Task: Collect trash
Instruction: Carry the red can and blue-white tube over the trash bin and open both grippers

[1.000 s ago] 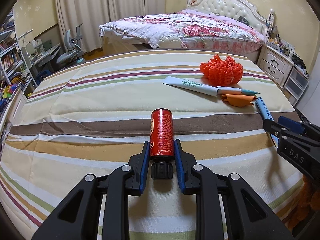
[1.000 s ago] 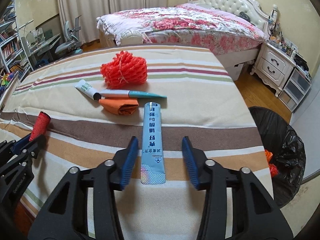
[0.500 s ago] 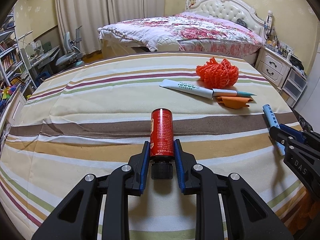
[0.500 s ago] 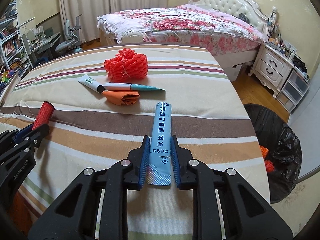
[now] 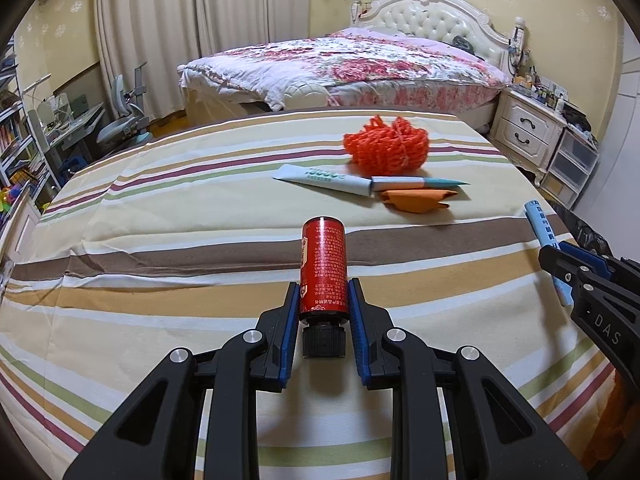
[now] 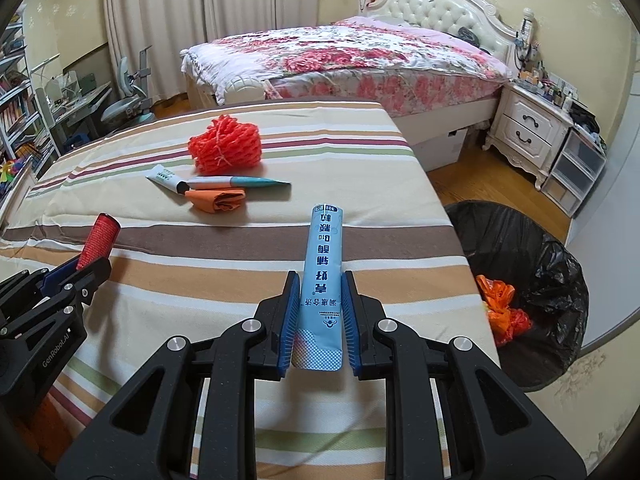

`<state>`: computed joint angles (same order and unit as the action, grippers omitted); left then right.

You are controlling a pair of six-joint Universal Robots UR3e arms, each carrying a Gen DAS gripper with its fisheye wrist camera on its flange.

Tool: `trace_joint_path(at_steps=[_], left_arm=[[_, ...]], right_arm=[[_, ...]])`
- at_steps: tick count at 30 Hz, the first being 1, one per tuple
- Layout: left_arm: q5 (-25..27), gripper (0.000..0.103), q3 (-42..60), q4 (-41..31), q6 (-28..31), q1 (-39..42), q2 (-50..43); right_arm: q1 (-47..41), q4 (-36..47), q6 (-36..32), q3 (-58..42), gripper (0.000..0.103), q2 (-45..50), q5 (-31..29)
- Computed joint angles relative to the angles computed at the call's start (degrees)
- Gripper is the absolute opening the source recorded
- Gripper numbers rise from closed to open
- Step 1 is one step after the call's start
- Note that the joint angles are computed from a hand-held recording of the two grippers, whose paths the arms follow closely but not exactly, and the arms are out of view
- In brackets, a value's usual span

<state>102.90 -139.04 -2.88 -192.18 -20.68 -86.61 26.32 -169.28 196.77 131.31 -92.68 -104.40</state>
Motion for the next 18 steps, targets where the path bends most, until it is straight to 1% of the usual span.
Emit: trace_joint_path(at_steps=[11, 18], left_arm=[[3.28, 0.025, 8.99, -1.40, -3.52, -9.07, -7.88], [4.69, 0.025, 17.20, -2.98, -4.55, -14.91, -14.31]], right_arm=[[-7.34, -1.01, -2.24, 8.79, 0.021, -9.79, 2.05], [-16.98, 1.01, -6.06, 15.11, 0.021, -19.98, 5.81]])
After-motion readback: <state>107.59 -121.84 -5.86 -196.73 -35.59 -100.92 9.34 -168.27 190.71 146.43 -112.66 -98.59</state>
